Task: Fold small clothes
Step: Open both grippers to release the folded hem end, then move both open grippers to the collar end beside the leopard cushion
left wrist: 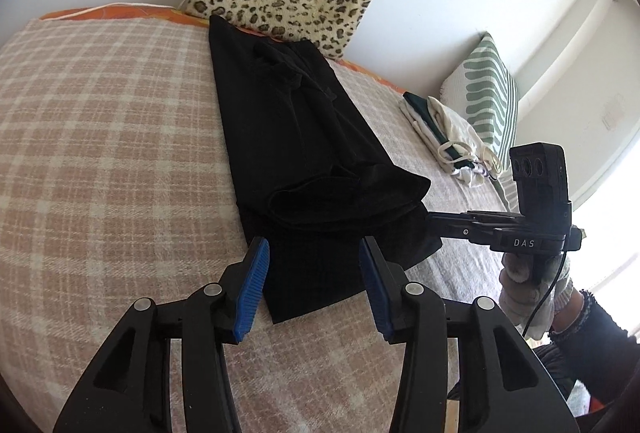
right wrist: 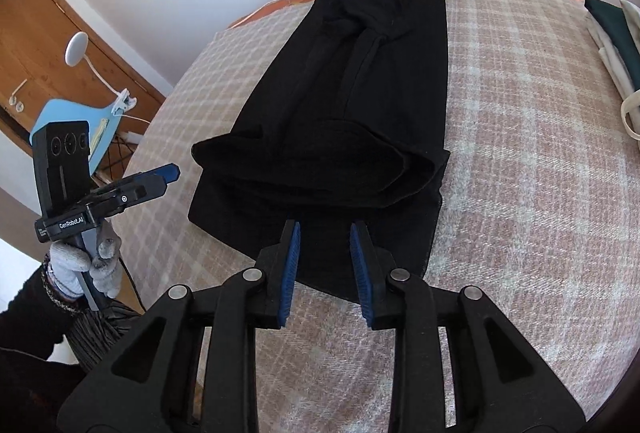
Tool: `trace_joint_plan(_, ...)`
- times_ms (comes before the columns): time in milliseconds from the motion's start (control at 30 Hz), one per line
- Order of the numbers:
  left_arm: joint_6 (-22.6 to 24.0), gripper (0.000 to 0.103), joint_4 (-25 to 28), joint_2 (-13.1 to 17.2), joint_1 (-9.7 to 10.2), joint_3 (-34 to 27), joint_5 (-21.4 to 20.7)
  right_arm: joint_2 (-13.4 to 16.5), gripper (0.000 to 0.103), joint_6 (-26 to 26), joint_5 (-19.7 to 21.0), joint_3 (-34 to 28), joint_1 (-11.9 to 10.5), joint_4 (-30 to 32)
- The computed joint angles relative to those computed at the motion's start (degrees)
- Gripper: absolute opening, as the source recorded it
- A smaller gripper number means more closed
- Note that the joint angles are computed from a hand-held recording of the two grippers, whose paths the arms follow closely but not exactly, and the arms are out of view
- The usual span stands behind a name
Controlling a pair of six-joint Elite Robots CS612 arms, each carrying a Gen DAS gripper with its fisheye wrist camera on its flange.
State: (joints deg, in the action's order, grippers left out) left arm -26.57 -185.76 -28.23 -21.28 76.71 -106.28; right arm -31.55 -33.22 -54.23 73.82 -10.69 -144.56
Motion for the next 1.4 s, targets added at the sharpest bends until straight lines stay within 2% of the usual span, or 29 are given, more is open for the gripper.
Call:
trace_joint_plan(167,0.49,0.044,3.90,0.88,-0.14,-1.83,0.53,1.06,0.028,-0.50,-3.38,-1.37,1.30,0.07)
trace_joint_plan(367,-1.58,0.044,5.66,2.14,0.19,-4.77,1.83,2.05,0.028,0.81,-3.62,-3.41,1.91,-0.13)
trace_joint_plan(533,-3.84,0.044,3.31,3.28,0.42,-6.93,2.78,3.91,0.028,7.54,-3.81,-6.42,2.03,-4.10)
trace_joint_plan(667,-3.43,0.044,0.39,3.03,0.19,-6.67,5.70,4.86,0.028,12.88,-4.99,-8.26,2.08,-8.77)
trace_joint_plan(767,-1.65,0.046,-0.25,2.67,0.18,-6.07,5.65,4.83,0.028,15.08,-2.41,-8.72,1.54,-9.53)
trace_joint_plan(833,0.63,0.046,0.80,2.18,0.05,-5.40,6.14,4.47,0.028,15.19,-1.82,-8.42,1.30,-9.90)
trace_joint_plan(933,2.76,0.047,2.47,1.76,0.02,-4.69,7.04,3.99,0.030,14.23,-3.23,-7.84,1.15,-9.65)
trace_joint_plan(1067,1.92,0.047,5.97,1.79,0.36,-4.74,7.34,4.41,0.034,14.35,-5.82,-8.38,1.12,-8.08)
trace_joint_plan(1167,-0.21,0.046,6.67,2.38,0.78,-5.36,6.36,4.98,0.035,14.10,-8.16,-9.27,1.34,-5.90)
trace_joint_plan(1233,-0.96,0.047,7.16,2.88,0.92,-6.11,5.63,5.22,0.035,13.70,-8.34,-9.64,1.38,-4.88)
trace_joint_plan(1400,0.75,0.046,11.08,3.77,0.07,-8.35,10.35,5.51,0.035,13.05,-9.58,-9.94,1.70,-4.85)
